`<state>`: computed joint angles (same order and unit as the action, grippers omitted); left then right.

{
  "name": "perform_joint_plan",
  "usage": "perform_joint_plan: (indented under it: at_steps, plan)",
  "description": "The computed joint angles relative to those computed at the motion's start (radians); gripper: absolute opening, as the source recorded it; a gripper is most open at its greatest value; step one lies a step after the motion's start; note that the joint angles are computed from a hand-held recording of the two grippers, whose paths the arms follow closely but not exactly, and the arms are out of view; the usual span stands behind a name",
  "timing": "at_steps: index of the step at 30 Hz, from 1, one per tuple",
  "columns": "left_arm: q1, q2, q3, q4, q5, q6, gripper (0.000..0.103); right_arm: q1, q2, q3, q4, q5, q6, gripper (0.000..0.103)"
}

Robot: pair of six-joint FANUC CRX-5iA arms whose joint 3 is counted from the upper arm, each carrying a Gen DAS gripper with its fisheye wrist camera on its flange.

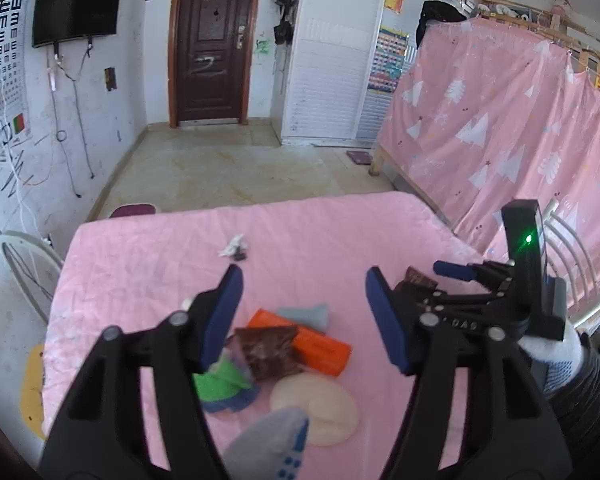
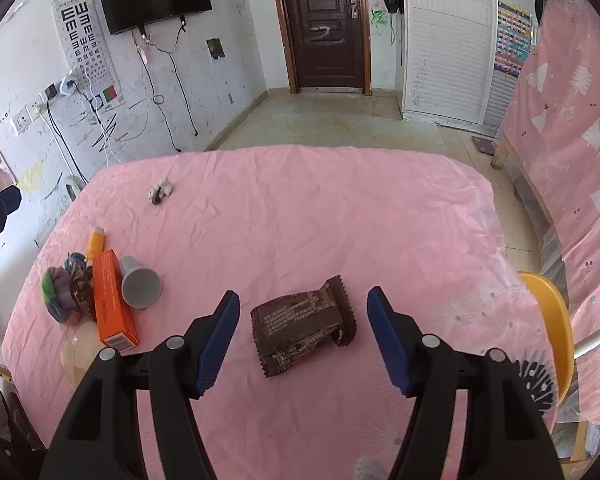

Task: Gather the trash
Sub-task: 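Move both open tools back over the trash on the bed, then grasp the brown snack wrapper with the right tool while the left tool grasps the green-and-blue cloth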

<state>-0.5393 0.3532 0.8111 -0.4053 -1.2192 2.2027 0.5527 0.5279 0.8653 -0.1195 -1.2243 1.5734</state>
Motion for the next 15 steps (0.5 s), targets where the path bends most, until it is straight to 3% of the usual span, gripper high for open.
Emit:
perform_joint_plan:
  at_steps: [10,15]
  plan:
    - [0.013,-0.089,-0.171,-0.034,-0.018,0.084,0.066,0.014,0.046,0.043,0.033,-0.032,-0.014,0.057]
    - [0.036,-0.125,-0.261,0.01,0.012,0.089,0.066,0.017,0.06,0.054,0.04,-0.043,-0.015,0.057]
